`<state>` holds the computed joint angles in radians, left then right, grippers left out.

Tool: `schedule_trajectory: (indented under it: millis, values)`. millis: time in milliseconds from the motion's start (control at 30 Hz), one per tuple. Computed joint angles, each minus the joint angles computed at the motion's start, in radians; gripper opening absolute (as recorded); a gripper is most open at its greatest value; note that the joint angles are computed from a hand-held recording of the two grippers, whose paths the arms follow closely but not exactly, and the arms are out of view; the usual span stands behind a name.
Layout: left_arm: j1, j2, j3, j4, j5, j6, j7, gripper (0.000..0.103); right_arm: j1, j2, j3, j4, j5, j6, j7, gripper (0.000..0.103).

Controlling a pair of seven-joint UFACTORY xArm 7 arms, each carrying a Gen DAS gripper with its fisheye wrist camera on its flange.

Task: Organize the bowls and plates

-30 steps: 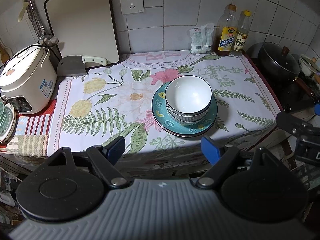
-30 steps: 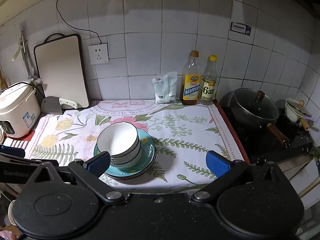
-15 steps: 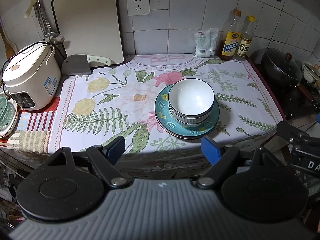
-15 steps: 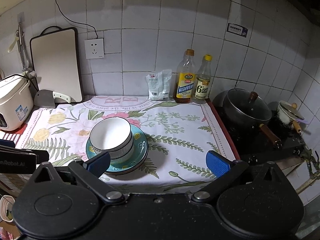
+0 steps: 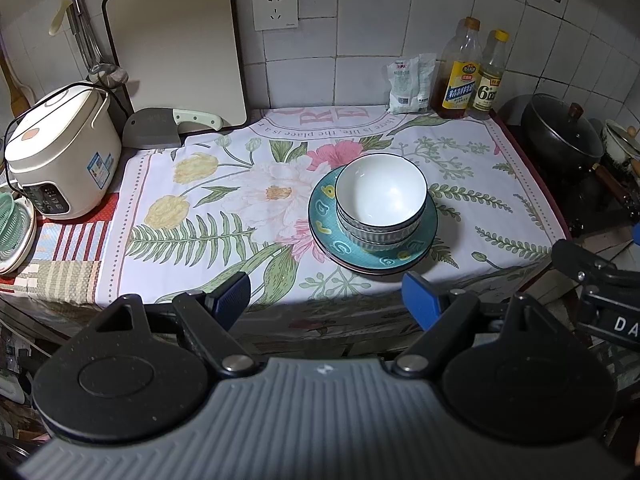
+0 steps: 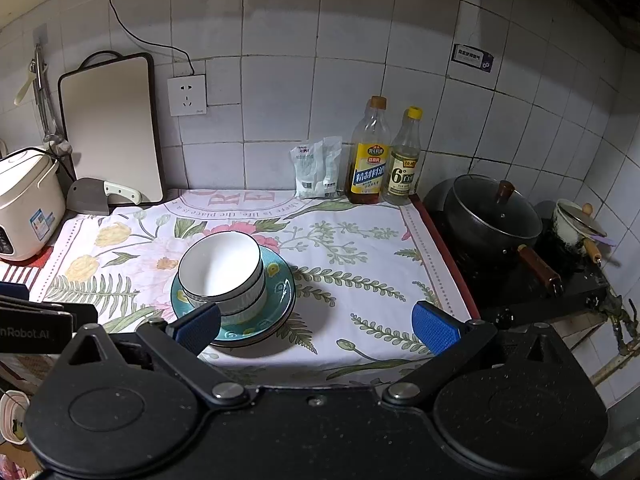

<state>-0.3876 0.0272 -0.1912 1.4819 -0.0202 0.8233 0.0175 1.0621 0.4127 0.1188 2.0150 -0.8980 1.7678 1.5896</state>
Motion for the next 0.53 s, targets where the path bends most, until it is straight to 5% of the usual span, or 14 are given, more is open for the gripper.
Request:
schedule_trajectory:
  millis: [533]
  values:
    - [0.003,-0.009,0.001,-0.005,-0.005,-0.001,0.019,0.083,-0.003,-0.006,0.004,-0.009,0.013,0.004,0.031,0.103]
